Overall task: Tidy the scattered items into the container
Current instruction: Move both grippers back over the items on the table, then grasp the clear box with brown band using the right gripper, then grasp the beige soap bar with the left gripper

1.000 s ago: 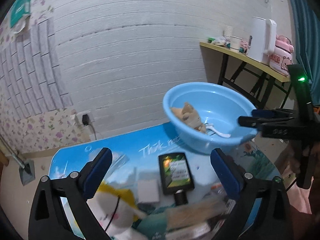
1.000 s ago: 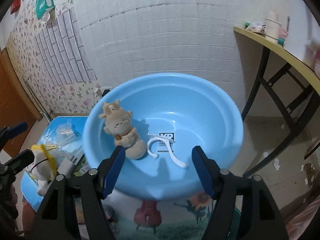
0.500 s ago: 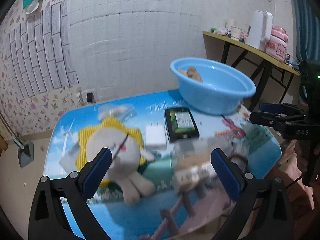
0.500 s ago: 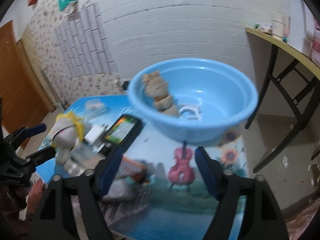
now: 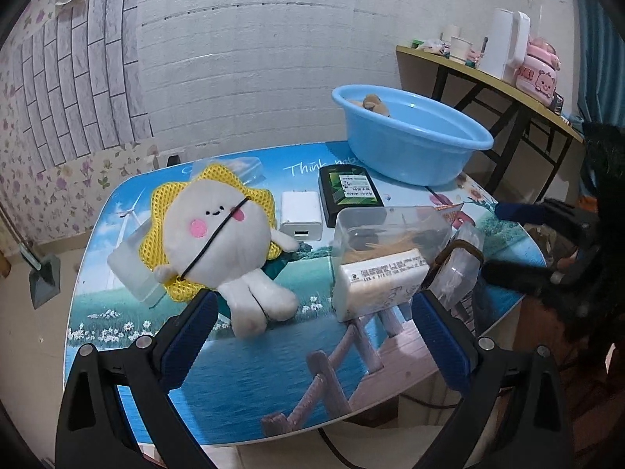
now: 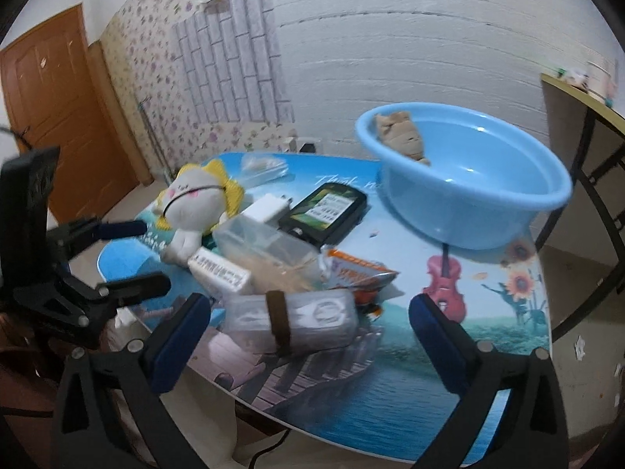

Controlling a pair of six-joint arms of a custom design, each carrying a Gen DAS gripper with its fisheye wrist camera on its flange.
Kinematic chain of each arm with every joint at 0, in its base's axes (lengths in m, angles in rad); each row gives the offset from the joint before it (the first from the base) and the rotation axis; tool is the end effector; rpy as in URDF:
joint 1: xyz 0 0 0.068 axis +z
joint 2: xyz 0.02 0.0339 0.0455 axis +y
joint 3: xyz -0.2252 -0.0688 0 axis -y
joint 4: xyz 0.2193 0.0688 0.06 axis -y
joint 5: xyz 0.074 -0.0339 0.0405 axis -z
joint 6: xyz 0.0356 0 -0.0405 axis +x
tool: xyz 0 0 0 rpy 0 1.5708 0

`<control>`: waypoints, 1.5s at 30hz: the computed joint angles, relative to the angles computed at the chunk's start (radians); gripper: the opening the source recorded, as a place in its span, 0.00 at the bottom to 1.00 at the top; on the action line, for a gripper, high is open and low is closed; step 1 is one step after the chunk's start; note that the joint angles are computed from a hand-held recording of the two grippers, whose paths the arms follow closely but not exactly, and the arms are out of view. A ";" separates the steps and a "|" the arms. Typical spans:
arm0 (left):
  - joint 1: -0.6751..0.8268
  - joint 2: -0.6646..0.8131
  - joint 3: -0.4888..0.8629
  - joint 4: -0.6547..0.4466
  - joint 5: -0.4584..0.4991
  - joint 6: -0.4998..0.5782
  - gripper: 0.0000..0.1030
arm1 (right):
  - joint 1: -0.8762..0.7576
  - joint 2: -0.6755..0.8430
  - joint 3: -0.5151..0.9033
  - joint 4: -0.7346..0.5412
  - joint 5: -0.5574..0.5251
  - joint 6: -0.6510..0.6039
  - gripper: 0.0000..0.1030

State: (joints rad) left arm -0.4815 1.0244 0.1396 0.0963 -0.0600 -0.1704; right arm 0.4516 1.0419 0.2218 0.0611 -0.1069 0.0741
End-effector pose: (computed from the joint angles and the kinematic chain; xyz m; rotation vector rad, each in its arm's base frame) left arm 0.1477 -0.0748 0.0965 0.3383 2.3469 -0.2457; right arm 0.1596 0.0816 0.1132 -0.4953 2.3041 0.3848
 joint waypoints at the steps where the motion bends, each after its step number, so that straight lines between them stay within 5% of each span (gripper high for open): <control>1: 0.002 -0.005 0.000 -0.001 0.000 -0.001 0.97 | 0.016 0.012 -0.008 0.023 0.015 0.000 1.00; 11: 0.016 0.003 0.025 -0.012 -0.006 -0.009 0.97 | 0.011 0.214 0.022 0.154 -0.039 -0.016 1.00; 13: 0.006 0.009 0.031 -0.016 -0.014 -0.017 0.97 | 0.000 0.232 0.020 0.169 -0.065 -0.024 0.93; 14: 0.003 0.014 0.034 -0.015 -0.016 -0.020 0.97 | -0.004 0.244 0.023 0.172 -0.069 -0.025 0.79; 15: -0.005 0.020 0.037 -0.015 -0.020 -0.025 0.97 | -0.013 0.251 0.023 0.175 -0.081 -0.028 0.80; 19: -0.068 0.079 0.059 0.009 -0.056 -0.078 0.97 | -0.067 0.203 -0.002 0.150 -0.128 -0.050 0.79; 28: -0.206 0.352 0.173 0.077 -0.160 -0.183 0.97 | -0.150 -0.003 -0.086 0.071 -0.055 -0.046 0.79; 40: -0.230 0.588 0.301 0.114 -0.166 -0.290 0.96 | -0.318 -0.063 -0.111 0.020 -0.130 -0.109 0.79; 45: -0.208 0.607 0.296 0.134 -0.135 -0.288 0.69 | -0.324 -0.054 -0.114 0.030 -0.142 -0.102 0.79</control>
State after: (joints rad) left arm -0.6898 1.6318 0.4355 0.2299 -0.1945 -0.4589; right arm 0.1277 0.9883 0.1079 0.0911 -0.2485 -0.0276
